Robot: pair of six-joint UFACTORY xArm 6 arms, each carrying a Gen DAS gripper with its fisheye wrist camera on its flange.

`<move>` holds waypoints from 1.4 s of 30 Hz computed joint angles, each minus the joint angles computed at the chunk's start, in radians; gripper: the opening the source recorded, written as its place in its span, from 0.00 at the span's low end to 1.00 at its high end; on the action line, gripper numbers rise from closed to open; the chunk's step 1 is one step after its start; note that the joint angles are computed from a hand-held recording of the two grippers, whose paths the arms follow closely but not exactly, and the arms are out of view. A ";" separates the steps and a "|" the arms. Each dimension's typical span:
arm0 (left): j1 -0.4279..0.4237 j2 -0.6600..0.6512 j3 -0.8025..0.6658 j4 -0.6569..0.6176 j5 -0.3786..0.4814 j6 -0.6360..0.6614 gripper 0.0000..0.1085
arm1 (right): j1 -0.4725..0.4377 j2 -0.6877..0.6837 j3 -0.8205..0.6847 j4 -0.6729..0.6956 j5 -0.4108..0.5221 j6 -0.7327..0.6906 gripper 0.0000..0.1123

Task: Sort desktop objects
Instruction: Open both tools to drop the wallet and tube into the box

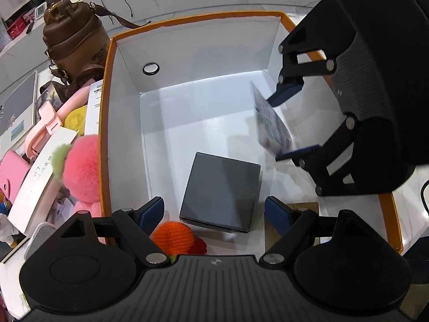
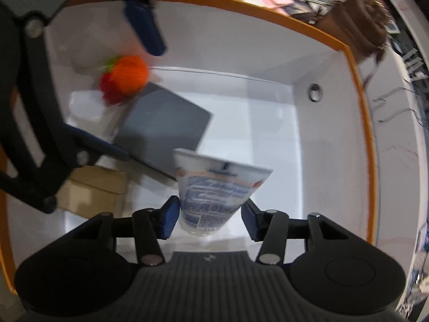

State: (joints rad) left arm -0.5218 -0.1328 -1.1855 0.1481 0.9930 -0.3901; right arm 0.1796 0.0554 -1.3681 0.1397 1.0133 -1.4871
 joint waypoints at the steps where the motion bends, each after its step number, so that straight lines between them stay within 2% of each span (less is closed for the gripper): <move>1: 0.000 0.001 -0.002 0.001 0.002 0.000 0.90 | -0.001 0.000 -0.001 0.001 -0.006 0.010 0.49; 4: -0.001 0.000 -0.003 0.000 0.003 0.004 0.90 | -0.005 -0.008 0.004 0.014 -0.018 0.014 0.57; 10: -0.004 0.000 -0.008 0.017 -0.006 -0.019 0.89 | -0.044 -0.011 -0.021 0.079 0.012 -0.006 0.57; 22: -0.041 0.029 -0.064 0.071 -0.025 -0.084 0.89 | -0.199 -0.050 -0.066 0.267 0.153 -0.049 0.57; 24: -0.055 0.039 -0.084 0.086 -0.029 -0.100 0.89 | -0.218 -0.063 -0.053 0.294 0.133 -0.067 0.57; 33: -0.106 0.103 -0.165 0.094 -0.088 -0.106 0.89 | -0.376 -0.044 -0.088 0.367 0.163 -0.056 0.57; 42: -0.171 0.226 -0.296 0.088 -0.111 -0.100 0.89 | -0.522 -0.042 -0.016 0.407 0.087 -0.038 0.58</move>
State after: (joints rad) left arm -0.6929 0.0931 -1.4818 0.2357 0.8817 -0.4901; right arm -0.3423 0.0130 -1.3840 0.5468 1.1006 -1.5256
